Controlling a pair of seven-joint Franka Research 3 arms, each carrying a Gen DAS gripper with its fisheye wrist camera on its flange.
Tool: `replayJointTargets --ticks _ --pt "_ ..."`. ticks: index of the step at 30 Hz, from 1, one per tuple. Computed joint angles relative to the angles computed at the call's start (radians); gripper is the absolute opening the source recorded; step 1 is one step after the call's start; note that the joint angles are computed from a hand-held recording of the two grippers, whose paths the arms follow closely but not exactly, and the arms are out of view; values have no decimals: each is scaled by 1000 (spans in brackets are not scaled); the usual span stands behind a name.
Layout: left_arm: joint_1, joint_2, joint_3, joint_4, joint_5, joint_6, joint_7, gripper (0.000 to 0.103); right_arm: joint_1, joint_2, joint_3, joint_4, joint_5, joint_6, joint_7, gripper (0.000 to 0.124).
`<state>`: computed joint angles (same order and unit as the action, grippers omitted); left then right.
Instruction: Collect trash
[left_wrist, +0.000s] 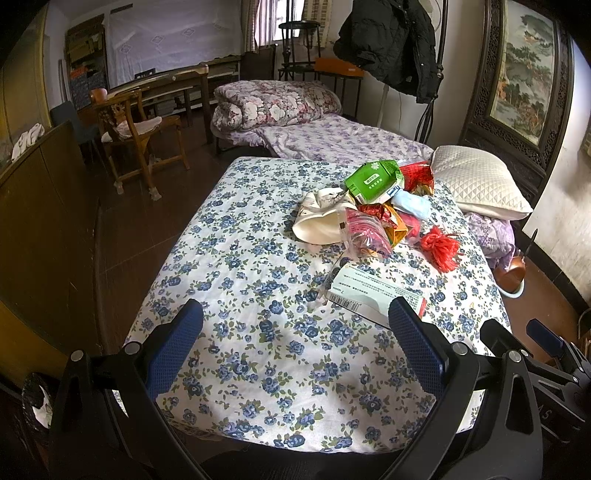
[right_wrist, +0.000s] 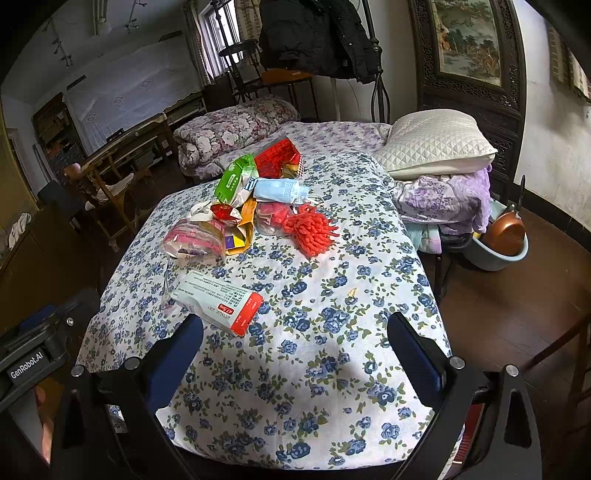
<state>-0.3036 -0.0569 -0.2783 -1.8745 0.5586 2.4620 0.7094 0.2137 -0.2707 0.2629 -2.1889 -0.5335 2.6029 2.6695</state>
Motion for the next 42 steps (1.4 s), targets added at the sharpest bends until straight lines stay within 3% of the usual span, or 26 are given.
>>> replayJointTargets --ticks 20,23,30,40,42 --pt "1 -2 2 -3 -3 1 1 97 10 20 -22 7 49 23 -32 97" --pt "1 1 3 3 -17 -5 8 97 12 96 -45 79 90 -24 -75 97" --pt "7 1 10 0 -59 -2 19 97 67 343 -141 388 122 -229 -252 97" --pt "22 2 26 -13 -163 26 60 97 155 496 -251 556 48 -303 -338 97" --pt "24 7 29 -13 -202 32 78 97 157 505 -261 555 50 -280 -344 93"
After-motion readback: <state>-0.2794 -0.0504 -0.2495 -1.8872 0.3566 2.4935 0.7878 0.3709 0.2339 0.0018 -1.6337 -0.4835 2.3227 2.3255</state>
